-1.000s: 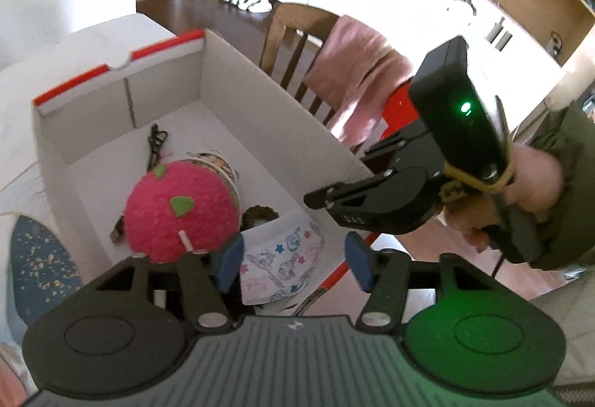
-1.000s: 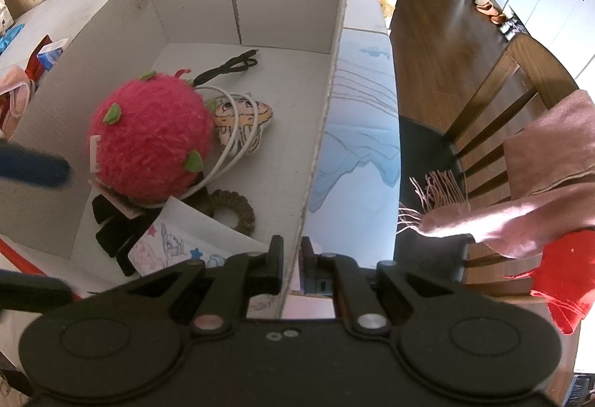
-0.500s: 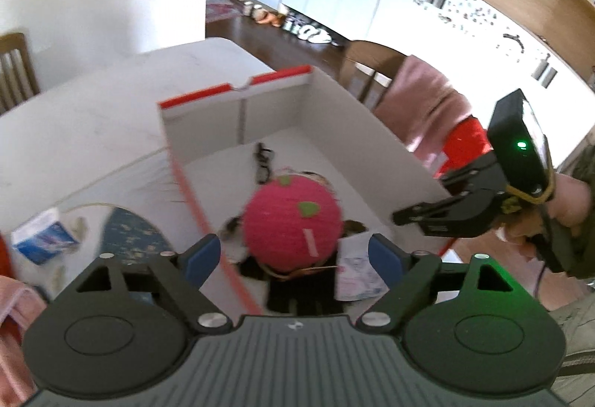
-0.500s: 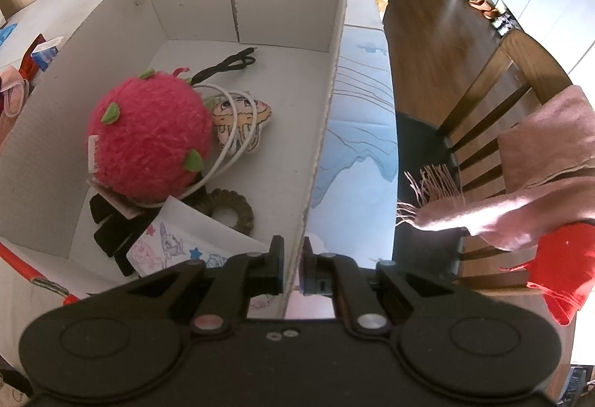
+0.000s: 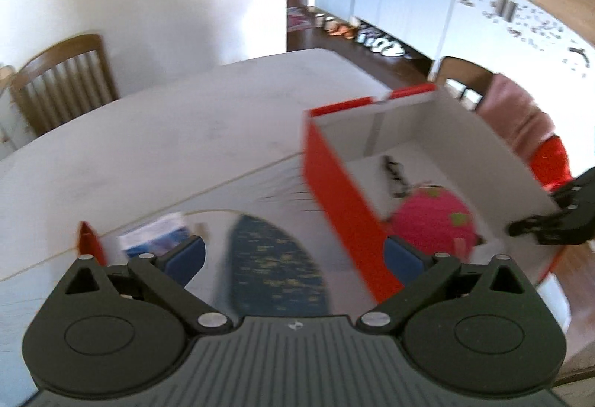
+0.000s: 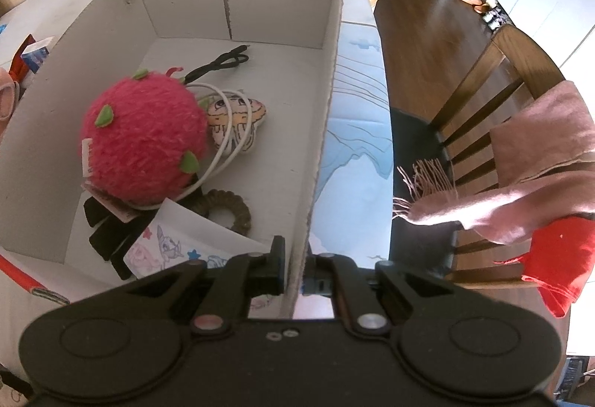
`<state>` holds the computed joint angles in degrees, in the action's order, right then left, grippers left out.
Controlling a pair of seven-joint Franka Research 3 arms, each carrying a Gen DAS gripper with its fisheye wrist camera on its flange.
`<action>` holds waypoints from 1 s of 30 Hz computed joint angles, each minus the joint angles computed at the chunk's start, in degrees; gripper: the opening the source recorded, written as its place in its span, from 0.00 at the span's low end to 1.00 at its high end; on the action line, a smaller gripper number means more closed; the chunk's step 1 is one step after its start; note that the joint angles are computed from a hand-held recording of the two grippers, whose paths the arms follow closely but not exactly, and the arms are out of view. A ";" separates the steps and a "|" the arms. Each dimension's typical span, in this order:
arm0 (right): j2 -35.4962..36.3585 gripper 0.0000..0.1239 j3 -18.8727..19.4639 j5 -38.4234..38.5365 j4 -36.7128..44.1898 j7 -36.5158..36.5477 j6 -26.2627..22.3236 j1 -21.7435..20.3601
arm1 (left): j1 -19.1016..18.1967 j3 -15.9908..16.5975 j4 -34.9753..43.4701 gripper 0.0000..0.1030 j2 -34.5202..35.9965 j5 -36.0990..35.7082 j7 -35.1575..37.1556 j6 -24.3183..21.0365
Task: Organize objects
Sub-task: 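Move the left gripper to the blue-and-white box and grasp it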
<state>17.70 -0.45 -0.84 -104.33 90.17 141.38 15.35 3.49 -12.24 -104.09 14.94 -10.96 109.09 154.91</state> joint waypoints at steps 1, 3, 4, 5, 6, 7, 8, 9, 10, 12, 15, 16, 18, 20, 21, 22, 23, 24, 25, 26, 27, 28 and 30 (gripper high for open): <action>0.08 0.04 -0.05 -0.09 0.15 0.14 -0.18 0.06 | 0.20 0.52 0.65 1.00 0.66 0.55 -0.10 -0.07; 0.26 0.04 -0.14 -0.38 0.53 0.46 -0.60 0.22 | 1.32 0.79 2.60 1.00 2.31 0.47 0.67 -1.43; 0.32 0.04 -0.16 -0.48 0.67 0.59 -0.76 0.27 | 1.77 0.96 3.47 1.00 3.11 0.57 0.80 -1.87; 0.41 0.04 -0.20 -0.59 0.79 0.78 -0.90 0.33 | 2.14 1.17 4.11 1.00 3.83 1.05 1.11 -1.87; 0.50 0.04 -0.24 -0.68 0.95 1.00 -1.08 0.37 | 2.20 1.59 4.82 1.00 4.55 2.19 1.07 -1.98; 0.63 0.04 -0.27 -0.80 1.13 1.21 -1.25 0.43 | 2.11 2.09 5.47 1.00 5.27 3.51 0.60 -1.83; 0.73 0.04 -0.32 -0.99 1.27 1.47 -1.37 0.52 | 2.11 2.40 6.30 1.00 6.10 4.53 0.07 -1.79; 0.80 0.04 -0.39 -1.15 1.40 1.76 -1.54 0.58 | 2.13 2.71 7.32 1.00 7.01 5.44 -0.72 -2.05; 0.90 0.04 -0.43 -1.30 1.59 2.02 -1.72 0.63 | 2.31 2.75 8.33 1.00 7.90 5.92 -1.39 -2.42; 1.11 0.04 -0.53 -1.67 1.94 2.62 -2.09 0.77 | 2.51 2.85 11.18 1.00 10.16 6.81 -2.89 -3.87; 1.40 0.04 -0.64 -2.22 2.33 3.48 -2.51 0.98 | 2.30 3.22 15.28 1.00 13.76 8.21 -6.61 -5.58; 1.48 0.04 -0.66 -2.37 2.47 3.72 -2.66 1.04 | 2.03 3.58 17.45 1.00 15.30 8.78 -8.37 -7.08; 1.66 0.04 -0.72 -2.70 2.73 4.29 -2.90 1.18 | 1.52 4.45 19.63 1.00 16.96 10.18 -12.09 -8.81; 1.78 0.04 -0.75 -2.93 2.87 4.72 -3.04 1.23 | 1.46 4.65 24.38 1.00 20.00 10.51 -15.56 -12.50; 1.82 0.04 -0.77 -3.05 2.93 4.96 -3.10 1.28 | 1.49 4.65 26.09 1.00 21.11 10.58 -17.13 -13.54; 1.88 0.04 -0.80 -3.20 2.97 5.20 -3.10 1.33 | 1.51 4.60 27.94 1.00 22.30 10.69 -18.44 -14.66; 1.88 0.04 -0.81 -3.35 2.97 5.37 -3.10 1.37 | 1.45 4.59 30.07 1.00 23.55 10.88 -19.65 -16.29; 1.90 0.04 -0.83 -3.50 2.99 5.53 -3.11 1.41 | 1.54 4.39 31.69 1.00 24.61 10.97 -20.29 -17.40; 1.91 0.04 -0.83 -3.54 2.98 5.64 -3.11 1.40 | 1.54 4.32 32.67 1.00 25.30 11.25 -20.83 -18.10; 1.93 0.04 -0.82 -3.55 3.00 5.74 -3.14 1.37 | 1.29 4.50 34.07 1.00 26.22 11.78 -21.58 -19.12; 1.96 0.04 -0.81 -3.54 3.01 5.81 -3.14 1.35 | 1.33 4.37 35.01 1.00 26.90 12.02 -21.79 -19.73; 1.98 0.04 -0.81 -3.59 3.02 5.89 -3.14 1.35 | 1.34 4.31 35.71 1.00 27.40 12.24 -22.08 -20.35; 2.01 0.04 -0.82 -3.73 3.07 6.07 -3.24 1.40 | 1.18 4.33 38.38 1.00 29.24 12.44 -23.16 -22.53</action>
